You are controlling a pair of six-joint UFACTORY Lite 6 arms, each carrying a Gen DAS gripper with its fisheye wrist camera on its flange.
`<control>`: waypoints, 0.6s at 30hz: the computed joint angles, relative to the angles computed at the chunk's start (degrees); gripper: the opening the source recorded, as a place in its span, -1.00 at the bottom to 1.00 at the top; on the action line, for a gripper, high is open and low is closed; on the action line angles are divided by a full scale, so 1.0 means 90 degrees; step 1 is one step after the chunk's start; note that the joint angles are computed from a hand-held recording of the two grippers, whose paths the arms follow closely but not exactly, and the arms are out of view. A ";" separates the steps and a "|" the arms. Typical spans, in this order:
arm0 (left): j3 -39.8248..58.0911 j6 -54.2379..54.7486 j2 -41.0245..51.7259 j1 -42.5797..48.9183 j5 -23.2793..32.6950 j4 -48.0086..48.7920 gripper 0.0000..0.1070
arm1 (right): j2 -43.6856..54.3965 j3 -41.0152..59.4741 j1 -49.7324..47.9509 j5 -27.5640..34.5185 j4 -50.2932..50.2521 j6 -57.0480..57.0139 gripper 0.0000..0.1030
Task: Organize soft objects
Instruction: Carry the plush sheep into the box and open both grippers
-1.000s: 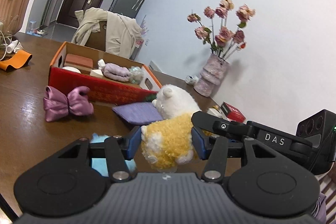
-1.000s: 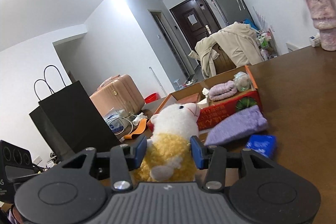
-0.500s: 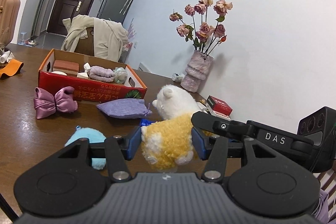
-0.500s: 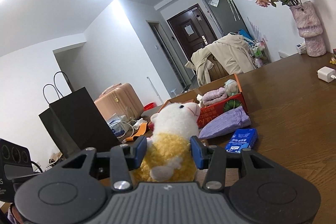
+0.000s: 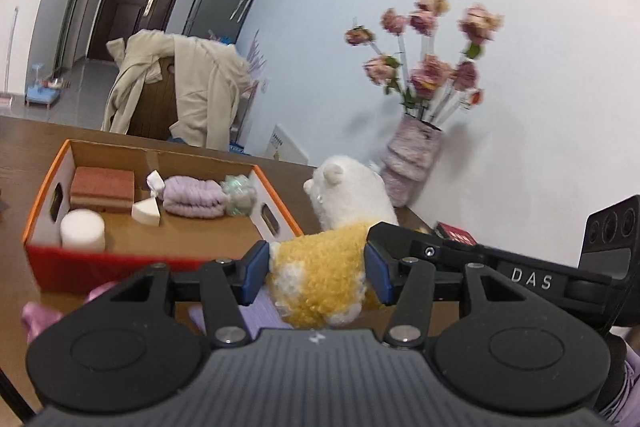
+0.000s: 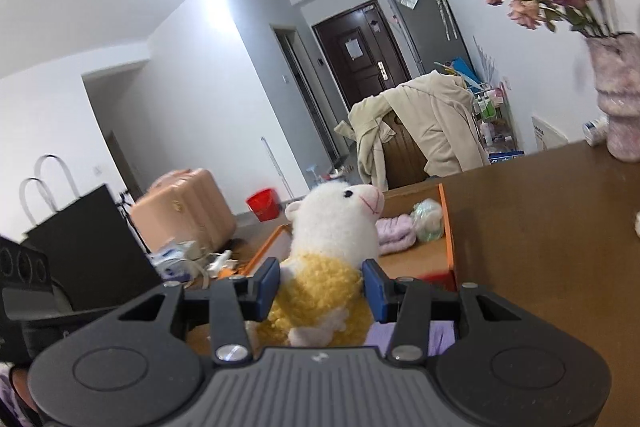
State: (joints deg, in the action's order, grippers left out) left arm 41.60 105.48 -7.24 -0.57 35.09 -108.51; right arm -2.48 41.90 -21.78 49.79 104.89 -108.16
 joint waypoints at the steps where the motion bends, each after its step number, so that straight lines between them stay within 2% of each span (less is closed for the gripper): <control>1: 0.0526 -0.0021 0.0577 0.0006 0.0009 0.0021 -0.01 | 0.0521 0.0577 0.0177 -0.0175 0.0014 0.0071 -0.13; 8: 0.4128 -0.1149 0.4183 -0.0094 -0.0485 0.0839 -0.02 | 0.3906 0.4369 0.1143 -0.1452 -0.0509 0.1032 -0.15; 12: 0.5708 -0.2310 0.5678 -0.0140 -0.0579 0.1895 -0.03 | 0.5278 0.5832 0.1463 -0.2147 -0.1218 0.1566 -0.35; 14: 0.6242 -0.2613 0.6191 -0.0170 -0.0334 0.2308 -0.20 | 0.5655 0.6172 0.1490 -0.2116 -0.1640 0.1853 -0.64; 15: 0.6415 -0.2797 0.6359 -0.0222 -0.0349 0.2482 -0.21 | 0.5708 0.6135 0.1520 -0.2193 -0.1499 0.1661 -0.82; 18: 0.6538 -0.2755 0.6571 -0.0272 -0.0451 0.2396 -0.18 | 0.5449 0.5676 0.1727 -0.2887 -0.0520 0.0401 -0.72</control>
